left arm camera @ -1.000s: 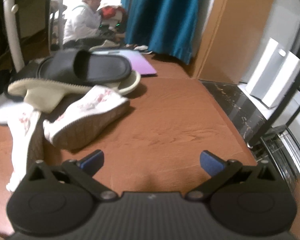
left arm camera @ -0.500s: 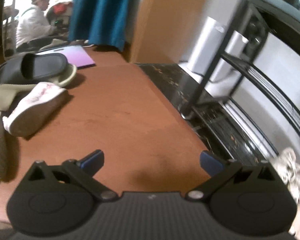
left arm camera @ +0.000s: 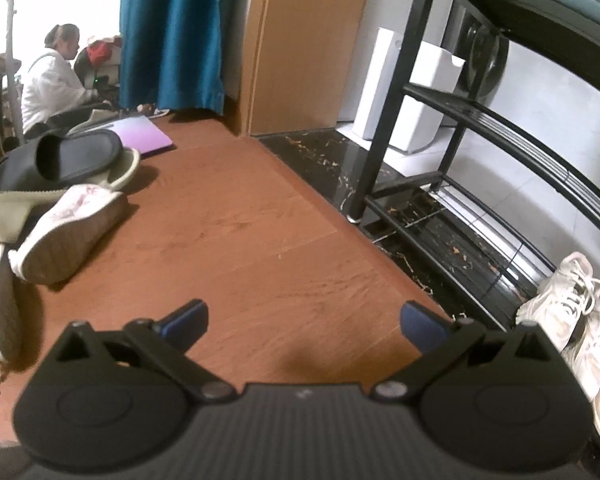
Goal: Organize scattered shoes
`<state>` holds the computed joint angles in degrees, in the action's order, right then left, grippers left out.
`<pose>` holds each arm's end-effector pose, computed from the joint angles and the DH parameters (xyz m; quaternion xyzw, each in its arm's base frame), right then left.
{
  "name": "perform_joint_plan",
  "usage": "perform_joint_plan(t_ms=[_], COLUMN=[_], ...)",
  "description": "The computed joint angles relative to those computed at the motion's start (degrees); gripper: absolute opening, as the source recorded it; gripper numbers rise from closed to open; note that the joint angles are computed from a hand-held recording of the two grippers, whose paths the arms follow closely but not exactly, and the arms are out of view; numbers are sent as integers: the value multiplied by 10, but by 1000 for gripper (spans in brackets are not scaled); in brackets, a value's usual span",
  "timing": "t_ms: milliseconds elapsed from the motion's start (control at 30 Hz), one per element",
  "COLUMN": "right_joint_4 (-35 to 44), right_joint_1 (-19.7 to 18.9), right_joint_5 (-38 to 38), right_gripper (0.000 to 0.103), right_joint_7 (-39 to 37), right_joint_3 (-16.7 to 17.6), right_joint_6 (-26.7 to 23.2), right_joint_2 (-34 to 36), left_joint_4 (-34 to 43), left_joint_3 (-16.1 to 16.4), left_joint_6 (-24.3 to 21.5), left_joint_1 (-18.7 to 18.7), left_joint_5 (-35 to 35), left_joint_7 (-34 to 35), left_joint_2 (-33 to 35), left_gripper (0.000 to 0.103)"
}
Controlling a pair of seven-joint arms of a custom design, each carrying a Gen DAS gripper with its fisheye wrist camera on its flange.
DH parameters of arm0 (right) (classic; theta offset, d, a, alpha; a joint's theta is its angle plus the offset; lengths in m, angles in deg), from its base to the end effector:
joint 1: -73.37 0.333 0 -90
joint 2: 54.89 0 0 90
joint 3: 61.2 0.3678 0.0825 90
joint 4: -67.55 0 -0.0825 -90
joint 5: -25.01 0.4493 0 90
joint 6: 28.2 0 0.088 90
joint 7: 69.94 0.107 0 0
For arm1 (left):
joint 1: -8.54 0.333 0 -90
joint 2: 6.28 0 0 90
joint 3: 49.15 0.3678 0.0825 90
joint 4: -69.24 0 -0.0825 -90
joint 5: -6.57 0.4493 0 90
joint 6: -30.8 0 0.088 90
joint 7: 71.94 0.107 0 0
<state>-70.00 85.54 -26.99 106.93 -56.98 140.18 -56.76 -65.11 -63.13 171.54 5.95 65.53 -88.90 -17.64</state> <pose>0.5204 0.2063 0.3795 -0.5280 0.7841 -0.1761 0.2747 0.5235 -0.1596 0.4559 -0.8534 0.3277 -0.2292 0.3343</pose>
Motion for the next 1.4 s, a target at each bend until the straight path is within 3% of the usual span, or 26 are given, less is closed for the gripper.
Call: perform_joint_plan(t_ms=[67,100,267,333,433,567,700,733,867,1000,1067,1133,1200,1333,1400], right_joint_4=[-31,-37,0,34,59,74,96,107,150,228,261,284,297,275,248], right_joint_1=[7,11,33,42,62,76,72,74,90,105,102,98,94,87,92], right_joint_5=[58,80,122,66,-50,-87,32,63,163,262,309,342,368,353,307], right_gripper=[92,95,96,97,102,99,90,79,70,68,67,67,75,97,100], right_joint_7=[-126,-186,-479,-569,-695,-828,-990,-1010,-1010,-841,-761,-696,-651,-709,-737], right_joint_3=[-7,-6,19,37,41,22,10,9,2,-12,-18,-22,-23,-15,-19], right_joint_6=[23,13,-125,-194,-229,-200,-167,-180,-249,-354,-376,-376,-364,-304,-276], right_joint_2=[-40,-51,-45,-19,18,55,92,103,129,162,177,187,193,176,157], left_joint_4=[5,4,21,27,22,21,27,29,31,32,32,31,31,30,31], left_joint_3=[-7,-11,-7,-8,-5,-1,3,3,7,11,12,12,13,15,14], left_joint_6=[-17,-12,12,9,20,24,30,30,36,46,48,52,54,65,63], left_joint_1=[-5,-8,-39,-47,-48,-48,-50,-50,-52,-51,-51,-50,-49,-46,-46], left_joint_5=[-4,5,-48,-52,-28,-23,-27,-28,-37,-55,-58,-54,-54,-58,-58], left_joint_7=[-7,-16,60,87,59,48,64,67,73,80,82,78,74,75,75], left_joint_2=[2,3,36,48,45,47,57,59,63,66,68,67,67,67,68], left_gripper=[102,102,102,102,102,102,102,102,102,102,102,102,102,102,102])
